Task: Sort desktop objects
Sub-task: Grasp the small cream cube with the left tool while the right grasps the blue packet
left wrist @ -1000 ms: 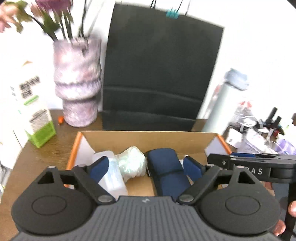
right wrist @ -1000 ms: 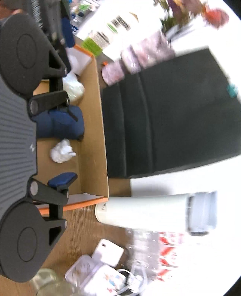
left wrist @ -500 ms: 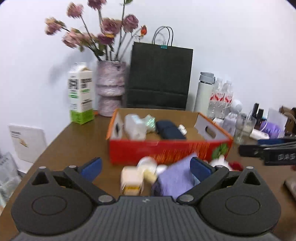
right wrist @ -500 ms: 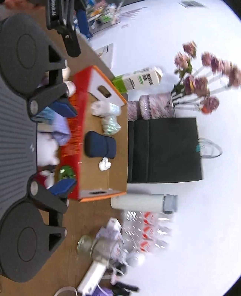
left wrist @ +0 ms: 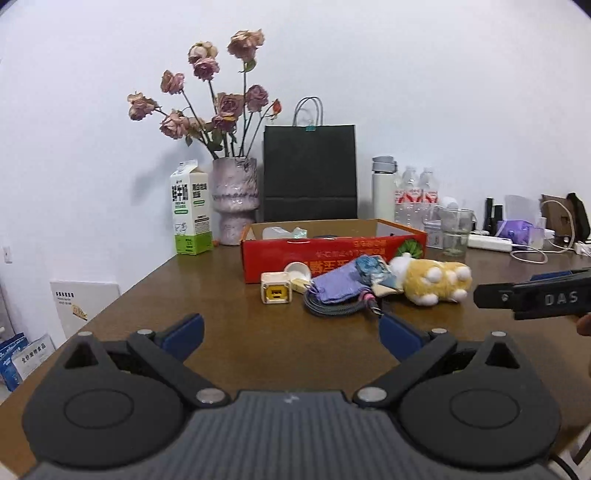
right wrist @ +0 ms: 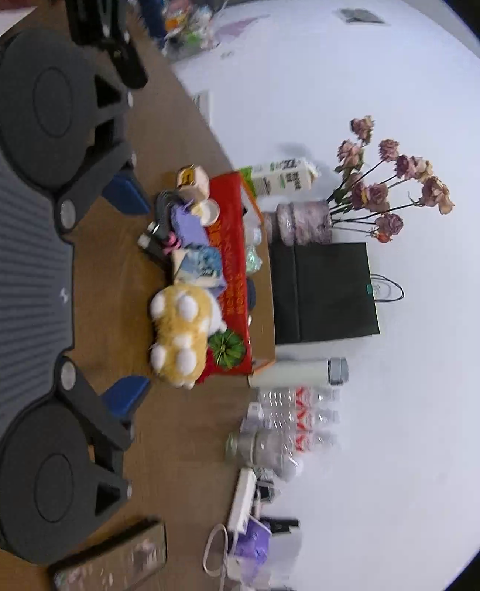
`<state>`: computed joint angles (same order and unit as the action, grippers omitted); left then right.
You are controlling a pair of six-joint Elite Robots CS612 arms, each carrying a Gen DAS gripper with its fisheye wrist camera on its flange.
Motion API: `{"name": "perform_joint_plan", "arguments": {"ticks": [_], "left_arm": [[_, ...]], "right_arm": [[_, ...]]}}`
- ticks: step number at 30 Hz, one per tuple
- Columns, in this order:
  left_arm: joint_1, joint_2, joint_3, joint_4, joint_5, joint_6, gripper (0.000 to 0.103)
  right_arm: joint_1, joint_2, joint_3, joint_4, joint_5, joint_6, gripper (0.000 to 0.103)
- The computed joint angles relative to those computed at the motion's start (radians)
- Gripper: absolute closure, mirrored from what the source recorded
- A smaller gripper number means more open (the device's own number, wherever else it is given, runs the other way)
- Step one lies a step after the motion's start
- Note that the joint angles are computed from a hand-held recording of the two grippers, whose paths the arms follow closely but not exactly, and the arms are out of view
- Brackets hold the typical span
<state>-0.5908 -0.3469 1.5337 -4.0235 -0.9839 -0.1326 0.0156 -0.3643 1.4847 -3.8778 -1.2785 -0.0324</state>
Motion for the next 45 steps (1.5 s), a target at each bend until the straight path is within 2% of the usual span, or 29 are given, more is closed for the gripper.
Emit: {"name": "perform_joint_plan", "arguments": {"ticks": [2, 5, 7, 10, 12, 14, 16, 17, 19, 21, 24, 27, 29, 33, 34, 36, 38, 42, 45], "left_arm": [[-0.006, -0.003, 0.012, -0.010, 0.002, 0.002, 0.000], [-0.010, -0.001, 0.017, -0.014, 0.005, 0.006, 0.000], [-0.014, -0.003, 0.019, 0.013, 0.026, 0.006, 0.000], [-0.026, -0.017, 0.041, 0.073, 0.107, -0.025, 0.000], [-0.019, -0.023, 0.041, 0.091, 0.100, -0.017, 0.000], [-0.012, -0.014, 0.008, 0.064, 0.108, 0.010, 0.000], [0.002, -0.014, -0.014, 0.061, 0.054, -0.014, 0.000], [0.012, -0.011, -0.028, 0.054, 0.003, -0.026, 0.000], [0.022, 0.002, -0.060, 0.036, -0.051, -0.030, 0.000], [0.021, 0.009, -0.085, 0.050, -0.056, -0.027, 0.000], [0.021, 0.023, -0.109, 0.052, -0.078, -0.023, 0.000], [0.027, 0.023, -0.125, 0.118, -0.090, -0.027, 0.001], [0.038, 0.020, -0.139, 0.160, -0.096, -0.051, 0.006], [0.074, 0.019, -0.195, 0.253, -0.141, -0.123, 0.014], [0.084, 0.022, -0.214, 0.281, -0.153, -0.140, 0.015], [0.099, 0.026, -0.249, 0.348, -0.162, -0.174, 0.024], [0.113, 0.040, -0.292, 0.393, -0.172, -0.206, 0.029], [0.138, 0.061, -0.374, 0.516, -0.188, -0.271, 0.030], [0.146, 0.094, -0.448, 0.548, -0.171, -0.234, 0.030]], "right_arm": [[0.000, 0.011, 0.011, -0.072, -0.007, 0.017, 0.002], [-0.009, 0.035, 0.014, -0.177, 0.031, 0.027, 0.000], [-0.010, 0.032, 0.023, -0.194, 0.029, 0.013, 0.000], [0.001, 0.000, 0.052, -0.173, -0.027, -0.016, 0.000], [0.003, -0.003, 0.060, -0.212, -0.053, -0.025, 0.000], [-0.004, 0.008, 0.049, -0.246, -0.036, -0.035, 0.000], [-0.015, 0.011, 0.032, -0.196, 0.024, -0.041, 0.000], [-0.017, 0.009, 0.027, -0.165, 0.040, -0.045, 0.000], [-0.021, 0.021, -0.001, -0.145, 0.084, -0.015, 0.000], [-0.020, 0.027, -0.023, -0.120, 0.100, 0.018, 0.001], [-0.016, 0.033, -0.048, -0.081, 0.102, 0.009, 0.002], [-0.013, 0.038, -0.076, -0.035, 0.098, -0.020, 0.005], [-0.011, 0.043, -0.101, -0.003, 0.094, -0.046, 0.012], [-0.011, 0.062, -0.172, 0.035, 0.098, -0.041, 0.014], [-0.011, 0.068, -0.193, 0.051, 0.106, -0.036, 0.020], [-0.011, 0.078, -0.232, 0.095, 0.127, -0.036, 0.025], [-0.009, 0.085, -0.264, 0.136, 0.147, -0.045, 0.035], [0.004, 0.100, -0.328, 0.206, 0.177, -0.068, 0.038], [0.028, 0.114, -0.382, 0.293, 0.156, -0.133, 0.043]]}}
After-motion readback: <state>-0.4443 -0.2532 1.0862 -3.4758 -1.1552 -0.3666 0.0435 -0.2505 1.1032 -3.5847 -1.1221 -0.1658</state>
